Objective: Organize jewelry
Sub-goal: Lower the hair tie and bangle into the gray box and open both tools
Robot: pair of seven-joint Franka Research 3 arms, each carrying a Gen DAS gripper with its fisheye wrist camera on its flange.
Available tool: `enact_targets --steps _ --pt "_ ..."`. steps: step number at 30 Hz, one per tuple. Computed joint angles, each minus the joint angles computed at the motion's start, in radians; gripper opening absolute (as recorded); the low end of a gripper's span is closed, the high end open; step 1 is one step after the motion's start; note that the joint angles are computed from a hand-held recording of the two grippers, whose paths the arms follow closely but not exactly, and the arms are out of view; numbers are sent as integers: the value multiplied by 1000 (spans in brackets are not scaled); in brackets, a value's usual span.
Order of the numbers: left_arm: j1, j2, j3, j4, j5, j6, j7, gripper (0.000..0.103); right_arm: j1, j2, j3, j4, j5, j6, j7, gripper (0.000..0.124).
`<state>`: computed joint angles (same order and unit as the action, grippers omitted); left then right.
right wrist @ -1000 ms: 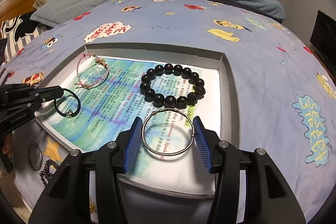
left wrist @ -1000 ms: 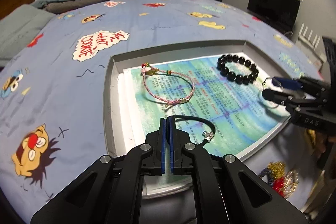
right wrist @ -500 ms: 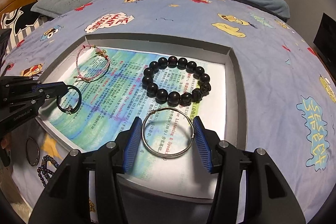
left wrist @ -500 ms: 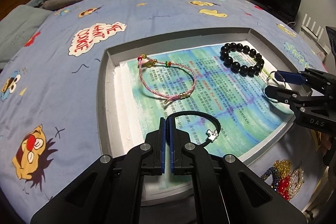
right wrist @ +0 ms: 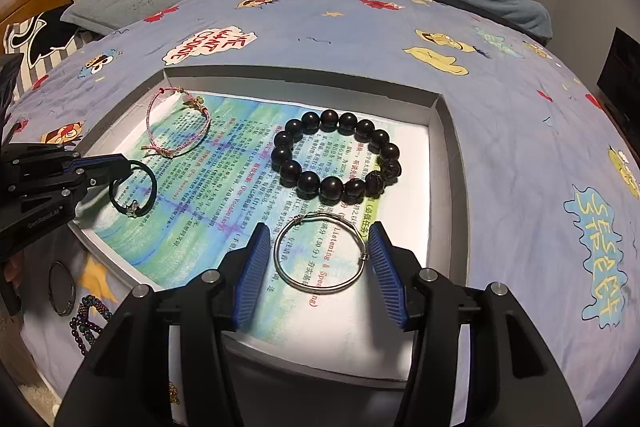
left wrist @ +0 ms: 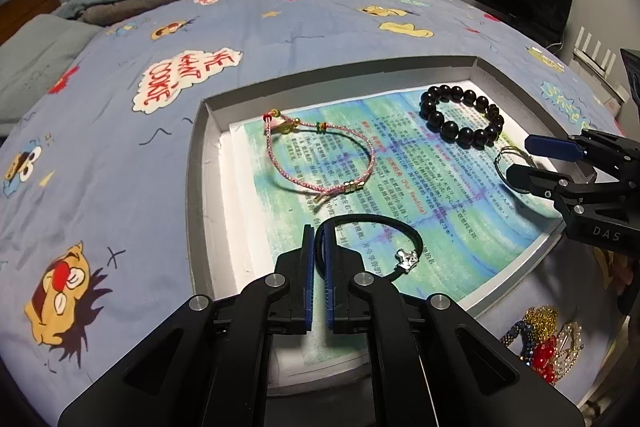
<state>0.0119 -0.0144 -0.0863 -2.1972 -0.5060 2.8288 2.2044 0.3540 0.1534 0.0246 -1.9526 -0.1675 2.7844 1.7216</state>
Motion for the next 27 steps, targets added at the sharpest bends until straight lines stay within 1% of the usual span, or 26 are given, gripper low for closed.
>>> enact_targets --steps 1,3,4,5,7,8,9,10,11,14,15,16,18,19,21,23,26,27 --pt "0 -1 0 -2 0 5 1 11 0 0 0 -1 0 1 0 52" --pt "0 -2 0 -5 9 19 -16 28 -1 -1 -1 0 0 1 0 55" --pt "0 -3 1 -4 -1 20 -17 40 -1 -2 -2 -1 0 4 3 59" --pt "-1 -5 3 0 -45 13 15 41 -5 -6 1 -5 11 11 -3 60" --pt "-2 -8 3 0 -51 15 18 42 -12 -13 9 -11 41 18 -26 61" --pt "-4 -13 2 -4 -45 26 13 45 -12 -17 9 -16 44 25 -28 63" --pt "-7 -17 2 -6 -50 30 14 48 -12 -22 8 -21 44 31 -28 68" --pt "-11 -24 4 -10 -69 36 29 55 -14 -31 10 -33 52 49 -33 75" --pt "-17 -33 6 -14 -95 43 48 60 -15 -39 12 -43 58 64 -35 78" --pt "-37 -60 19 -29 -139 64 80 65 -16 -67 11 -73 52 101 -20 84" --pt "-44 -71 24 -35 -150 68 87 66 -19 -78 14 -85 59 113 -21 88" --pt "-52 -80 31 -40 -158 73 92 69 -22 -86 16 -94 65 122 -21 92" --pt "-68 -103 46 -53 -182 85 108 74 -31 -114 22 -126 80 149 -23 97" --pt "-78 -115 54 -62 -193 92 114 79 -34 -125 24 -137 75 157 -16 98" --pt "-101 -141 75 -78 -218 103 133 83 -44 -152 27 -165 48 167 14 98" --pt "-124 -169 94 -100 -234 127 145 90 -58 -177 35 -191 14 180 48 98" --pt "-175 -209 140 -129 -275 142 188 92 -85 -215 53 -231 -22 200 88 98" --pt "-181 -220 146 -139 -266 147 182 92 -92 -227 59 -244 -23 208 89 98"
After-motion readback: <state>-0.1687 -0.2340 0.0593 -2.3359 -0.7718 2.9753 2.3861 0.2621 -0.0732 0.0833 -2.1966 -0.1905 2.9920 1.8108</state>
